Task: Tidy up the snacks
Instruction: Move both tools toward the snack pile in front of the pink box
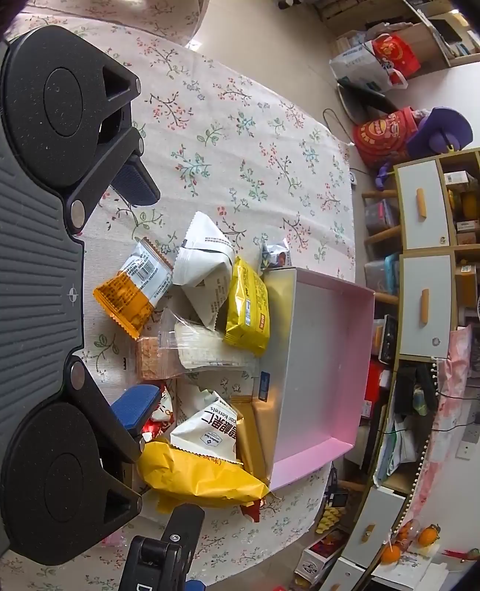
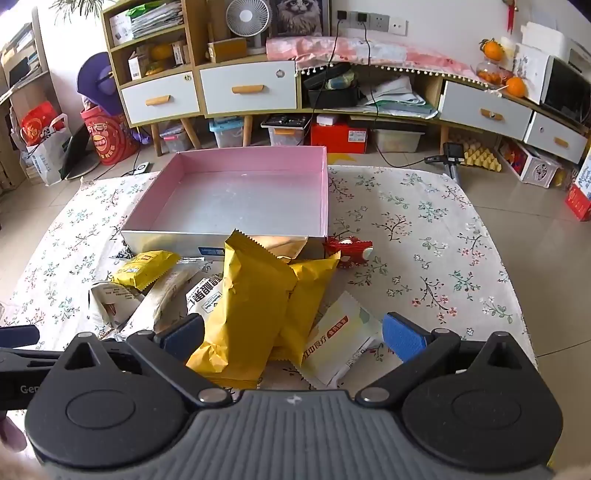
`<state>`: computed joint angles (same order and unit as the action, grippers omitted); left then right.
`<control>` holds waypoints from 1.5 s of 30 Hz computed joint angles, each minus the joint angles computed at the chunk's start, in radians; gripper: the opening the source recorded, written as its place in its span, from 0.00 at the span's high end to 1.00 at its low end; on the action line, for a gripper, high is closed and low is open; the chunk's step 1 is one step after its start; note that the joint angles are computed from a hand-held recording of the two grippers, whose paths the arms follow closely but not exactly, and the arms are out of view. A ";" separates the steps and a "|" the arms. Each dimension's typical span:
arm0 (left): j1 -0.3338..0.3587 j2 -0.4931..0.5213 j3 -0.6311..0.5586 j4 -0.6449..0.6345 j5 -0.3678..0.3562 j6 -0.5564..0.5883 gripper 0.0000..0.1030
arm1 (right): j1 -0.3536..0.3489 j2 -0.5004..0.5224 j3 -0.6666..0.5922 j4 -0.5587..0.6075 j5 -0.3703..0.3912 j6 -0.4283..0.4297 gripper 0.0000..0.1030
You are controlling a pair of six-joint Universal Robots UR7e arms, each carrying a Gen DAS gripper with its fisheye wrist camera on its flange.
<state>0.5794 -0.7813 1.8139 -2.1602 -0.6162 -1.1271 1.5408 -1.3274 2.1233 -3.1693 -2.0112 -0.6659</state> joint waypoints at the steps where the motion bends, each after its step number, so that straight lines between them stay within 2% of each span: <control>1: 0.000 0.000 -0.001 0.003 0.000 -0.002 0.00 | 0.001 0.001 -0.001 0.000 -0.002 0.001 0.00; 18: 0.004 0.007 -0.009 0.021 0.007 -0.009 0.00 | -0.008 0.006 -0.017 0.033 -0.005 0.045 0.00; 27: 0.001 0.010 -0.003 0.001 0.012 0.001 0.00 | -0.005 0.008 -0.013 0.038 -0.007 0.037 0.00; 40: -0.001 0.013 -0.012 0.034 0.015 -0.010 0.00 | -0.004 0.005 -0.012 0.043 -0.011 0.043 0.00; 45: -0.002 0.013 -0.003 0.004 0.015 0.006 0.00 | -0.006 0.006 -0.016 0.055 -0.012 0.040 0.00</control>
<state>0.5769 -0.7685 1.8109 -2.1567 -0.6015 -1.1209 1.5346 -1.3209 2.1072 -3.1138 -2.0236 -0.6256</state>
